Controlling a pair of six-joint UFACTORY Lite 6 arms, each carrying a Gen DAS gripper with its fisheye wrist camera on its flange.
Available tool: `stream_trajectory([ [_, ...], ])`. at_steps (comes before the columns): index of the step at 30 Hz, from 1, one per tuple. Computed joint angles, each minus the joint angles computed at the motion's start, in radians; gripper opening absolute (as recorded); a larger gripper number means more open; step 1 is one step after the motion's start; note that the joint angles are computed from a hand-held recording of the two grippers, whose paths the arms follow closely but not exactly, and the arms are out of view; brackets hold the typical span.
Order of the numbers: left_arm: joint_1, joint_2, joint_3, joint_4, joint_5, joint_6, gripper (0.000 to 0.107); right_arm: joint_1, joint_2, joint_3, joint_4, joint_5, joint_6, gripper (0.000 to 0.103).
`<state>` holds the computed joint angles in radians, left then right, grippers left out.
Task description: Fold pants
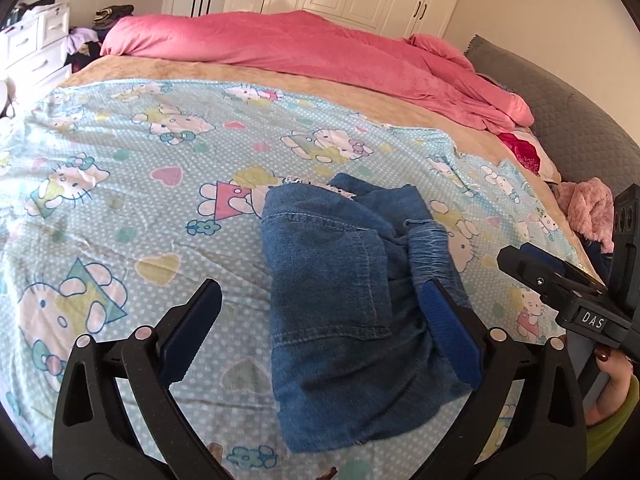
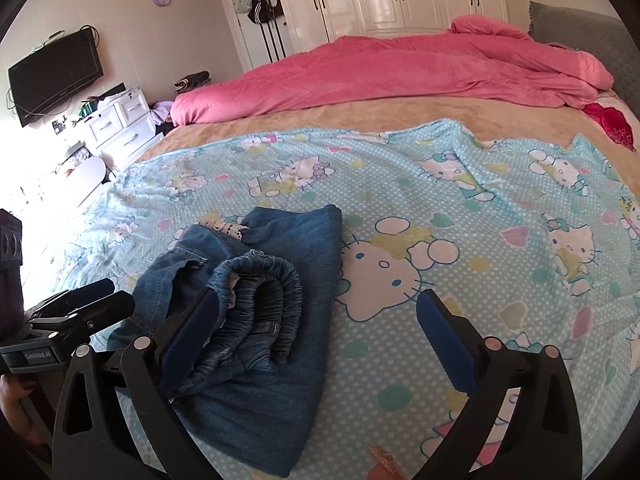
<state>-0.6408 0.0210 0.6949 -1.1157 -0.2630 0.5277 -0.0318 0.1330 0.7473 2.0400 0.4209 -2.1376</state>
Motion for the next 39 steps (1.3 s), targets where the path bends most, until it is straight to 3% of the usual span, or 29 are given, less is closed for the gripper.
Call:
stream_trajectory([
  [13, -0.210, -0.227, -0.132, -0.393, -0.164, 0.323, 0.094, -0.066, -0.385, -0.304, -0.036, -0.009, -0.028, 0.099],
  [21, -0.361, -0.362, -0.219, -0.568, -0.303, 0.421, 0.094, -0.062, -0.647, -0.460, -0.259, -0.047, 0.167, 0.099],
  [30, -0.505, -0.410, -0.317, -0.635, -0.378, 0.334, 0.094, -0.039, -0.888, -0.577, -0.628, -0.068, 0.542, 0.099],
  [39, -0.605, -0.391, -0.367, -0.642, -0.377, 0.209, 0.094, -0.036, -1.027, -0.704, -0.827, -0.082, 0.737, 0.099],
])
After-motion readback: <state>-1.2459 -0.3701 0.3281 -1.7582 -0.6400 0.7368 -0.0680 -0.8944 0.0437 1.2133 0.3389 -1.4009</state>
